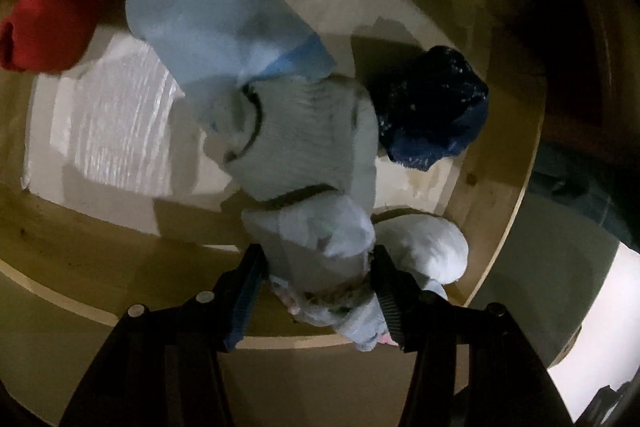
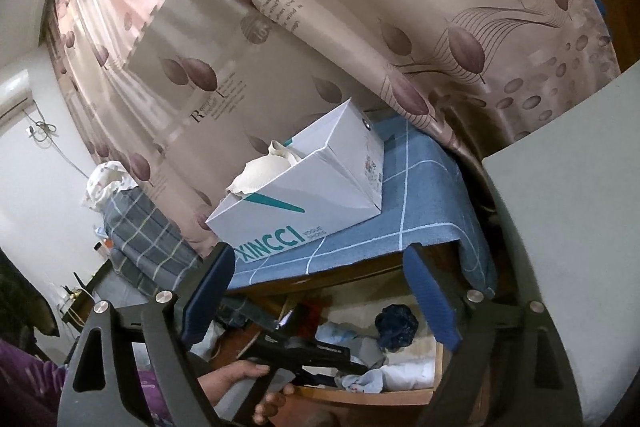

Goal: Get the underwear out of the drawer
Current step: 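Reach the left gripper into the drawer and grasp the light blue underwear, then lift the light blue underwear and carry it over the XINCCI box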

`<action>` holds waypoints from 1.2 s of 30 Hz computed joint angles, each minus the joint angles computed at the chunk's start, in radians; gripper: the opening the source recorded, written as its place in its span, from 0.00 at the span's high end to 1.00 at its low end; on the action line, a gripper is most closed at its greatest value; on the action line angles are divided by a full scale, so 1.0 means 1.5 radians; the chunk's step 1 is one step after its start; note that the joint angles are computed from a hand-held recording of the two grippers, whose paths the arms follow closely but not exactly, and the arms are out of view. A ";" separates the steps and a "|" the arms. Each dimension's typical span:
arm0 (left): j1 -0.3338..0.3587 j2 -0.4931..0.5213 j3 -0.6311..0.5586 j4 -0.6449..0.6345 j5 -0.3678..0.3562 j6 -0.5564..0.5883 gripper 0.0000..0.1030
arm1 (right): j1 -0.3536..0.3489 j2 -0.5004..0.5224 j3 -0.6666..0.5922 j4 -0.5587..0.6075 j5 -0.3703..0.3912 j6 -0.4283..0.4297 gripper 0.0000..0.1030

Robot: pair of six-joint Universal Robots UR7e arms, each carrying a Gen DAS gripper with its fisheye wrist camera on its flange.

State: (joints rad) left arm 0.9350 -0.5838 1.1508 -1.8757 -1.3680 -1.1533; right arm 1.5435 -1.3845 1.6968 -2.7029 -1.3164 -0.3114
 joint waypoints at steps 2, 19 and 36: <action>-0.004 -0.007 0.015 -0.016 0.018 -0.008 0.72 | -0.001 0.000 0.000 -0.004 -0.001 0.007 0.17; -0.122 -0.187 0.209 -0.243 0.206 0.115 0.82 | 0.027 0.014 -0.001 -0.028 -0.084 -0.016 0.14; -0.220 -0.260 0.193 -0.216 0.342 0.203 0.82 | 0.050 0.025 0.000 -0.032 -0.145 -0.051 0.10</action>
